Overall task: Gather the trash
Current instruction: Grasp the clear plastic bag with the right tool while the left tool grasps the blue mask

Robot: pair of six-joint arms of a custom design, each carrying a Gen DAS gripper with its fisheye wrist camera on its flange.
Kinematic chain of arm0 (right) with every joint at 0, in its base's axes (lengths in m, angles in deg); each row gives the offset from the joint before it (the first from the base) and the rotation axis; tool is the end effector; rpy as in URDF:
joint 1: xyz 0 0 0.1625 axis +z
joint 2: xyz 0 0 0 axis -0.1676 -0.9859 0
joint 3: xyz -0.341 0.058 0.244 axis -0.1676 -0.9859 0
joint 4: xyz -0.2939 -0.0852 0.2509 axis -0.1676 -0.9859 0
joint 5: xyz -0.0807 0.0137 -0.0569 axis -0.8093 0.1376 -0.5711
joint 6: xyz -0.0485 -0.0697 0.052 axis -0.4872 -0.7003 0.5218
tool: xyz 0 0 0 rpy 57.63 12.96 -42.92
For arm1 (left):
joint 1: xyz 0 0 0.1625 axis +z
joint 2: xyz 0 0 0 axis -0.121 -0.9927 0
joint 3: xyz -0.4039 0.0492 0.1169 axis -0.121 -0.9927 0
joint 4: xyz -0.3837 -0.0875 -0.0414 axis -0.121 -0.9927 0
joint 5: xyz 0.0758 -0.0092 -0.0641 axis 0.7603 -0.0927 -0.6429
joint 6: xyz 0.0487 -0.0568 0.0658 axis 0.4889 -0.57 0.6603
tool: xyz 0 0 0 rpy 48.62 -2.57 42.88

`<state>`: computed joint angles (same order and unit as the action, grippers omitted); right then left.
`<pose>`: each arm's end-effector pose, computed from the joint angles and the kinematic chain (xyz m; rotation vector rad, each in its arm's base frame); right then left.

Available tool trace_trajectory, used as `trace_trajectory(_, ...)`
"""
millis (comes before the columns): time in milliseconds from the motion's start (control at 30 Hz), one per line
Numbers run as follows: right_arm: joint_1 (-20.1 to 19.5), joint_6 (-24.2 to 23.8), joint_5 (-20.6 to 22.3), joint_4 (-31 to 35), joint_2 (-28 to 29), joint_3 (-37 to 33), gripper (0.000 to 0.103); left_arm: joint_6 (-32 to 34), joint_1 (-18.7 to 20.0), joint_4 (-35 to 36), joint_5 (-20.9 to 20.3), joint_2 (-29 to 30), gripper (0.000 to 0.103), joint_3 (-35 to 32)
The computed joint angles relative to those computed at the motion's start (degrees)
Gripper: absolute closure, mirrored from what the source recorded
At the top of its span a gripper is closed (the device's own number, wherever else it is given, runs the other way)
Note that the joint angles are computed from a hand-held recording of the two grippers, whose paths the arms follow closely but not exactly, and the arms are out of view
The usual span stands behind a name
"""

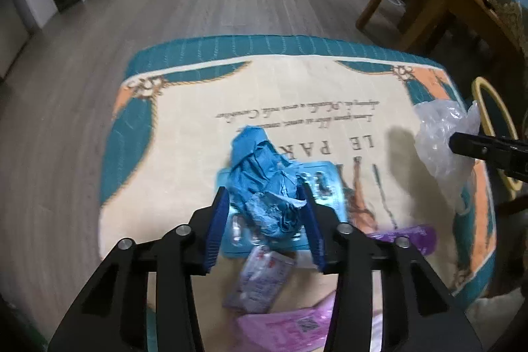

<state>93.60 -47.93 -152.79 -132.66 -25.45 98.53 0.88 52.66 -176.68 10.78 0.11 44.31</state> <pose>0.0242 -0.6627 0.2997 0.0908 -2.6291 0.4668 -0.3683 -0.6624 -0.0978 0.4340 2.4136 -0.4013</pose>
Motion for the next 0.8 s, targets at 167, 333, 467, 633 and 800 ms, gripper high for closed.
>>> trace_trajectory(167,-0.59,0.66,0.62,-0.51,-0.76,-0.07,0.079,0.84,-0.27,0.65,-0.57,0.39,0.074,-0.86)
trace_trajectory(333,-0.56,-0.1,1.09,-0.79,-1.44,0.0,0.079,2.12,-0.76,-0.54,-0.34,0.73,0.081,-1.51)
trace_trajectory(467,-0.52,-0.9,0.54,-1.06,-1.6,0.1,0.079,3.59,-1.34,-1.66,0.62,0.76,0.082,-1.55)
trace_trajectory(633,-0.73,-0.99,1.0,-2.13,-2.32,0.38,0.079,4.36,-1.81,-3.27,0.29,0.87,0.082,-2.38)
trace_trajectory(800,-1.1,-0.1,1.84,-2.66,-3.06,0.36,0.079,7.13,-2.52,-4.97,0.38,0.92,0.082,-2.77)
